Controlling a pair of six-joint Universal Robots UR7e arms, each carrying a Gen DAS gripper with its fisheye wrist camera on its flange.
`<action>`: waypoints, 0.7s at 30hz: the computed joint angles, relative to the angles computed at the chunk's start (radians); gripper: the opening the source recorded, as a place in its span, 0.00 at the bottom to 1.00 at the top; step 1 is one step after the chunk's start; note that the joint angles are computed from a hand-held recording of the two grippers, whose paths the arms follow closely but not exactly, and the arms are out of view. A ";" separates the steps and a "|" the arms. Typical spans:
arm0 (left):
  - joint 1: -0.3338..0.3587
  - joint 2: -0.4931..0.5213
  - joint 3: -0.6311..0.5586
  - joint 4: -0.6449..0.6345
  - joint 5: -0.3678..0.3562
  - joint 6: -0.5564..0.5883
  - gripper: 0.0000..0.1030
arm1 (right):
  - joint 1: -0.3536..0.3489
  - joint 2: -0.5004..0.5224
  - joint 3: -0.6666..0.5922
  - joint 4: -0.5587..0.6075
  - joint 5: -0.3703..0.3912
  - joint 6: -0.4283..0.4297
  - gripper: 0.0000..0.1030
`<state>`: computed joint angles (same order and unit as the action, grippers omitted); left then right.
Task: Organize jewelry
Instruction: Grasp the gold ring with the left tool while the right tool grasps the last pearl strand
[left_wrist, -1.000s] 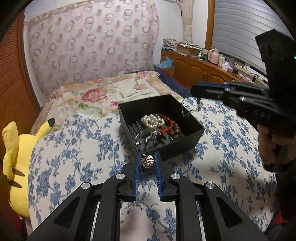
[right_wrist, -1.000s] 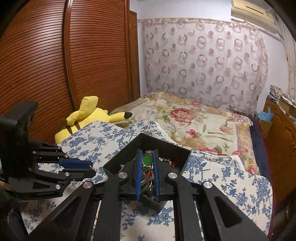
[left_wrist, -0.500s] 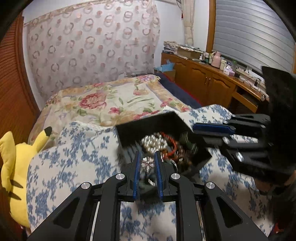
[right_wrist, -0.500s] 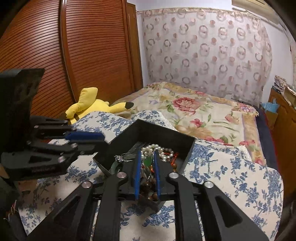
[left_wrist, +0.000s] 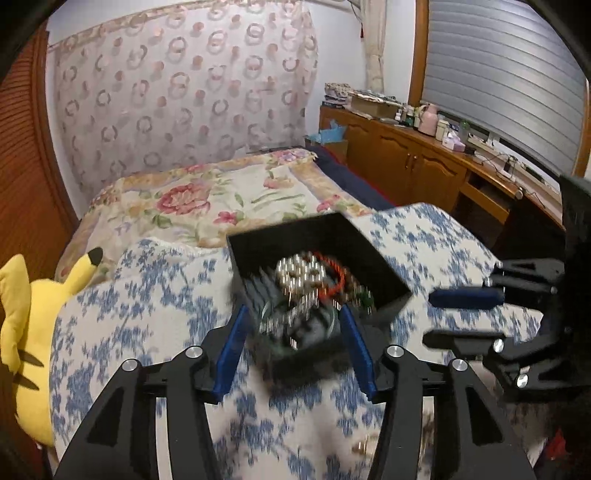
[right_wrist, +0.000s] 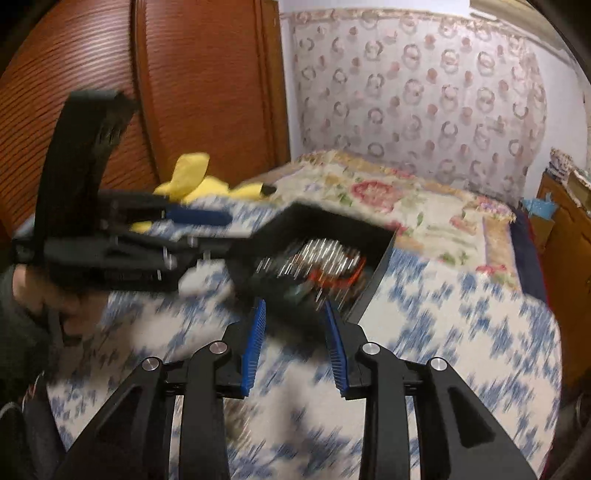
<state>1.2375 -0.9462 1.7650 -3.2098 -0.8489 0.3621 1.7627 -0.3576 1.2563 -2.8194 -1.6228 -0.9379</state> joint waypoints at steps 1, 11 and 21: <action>0.001 -0.012 0.022 0.004 -0.001 -0.011 0.48 | -0.003 -0.009 0.028 0.001 -0.011 -0.004 0.33; 0.015 -0.054 0.130 0.031 0.000 -0.084 0.48 | -0.009 -0.032 0.138 -0.005 -0.094 -0.017 0.24; 0.026 -0.064 0.167 0.041 -0.013 -0.114 0.48 | -0.004 -0.020 0.155 -0.082 -0.196 -0.023 0.23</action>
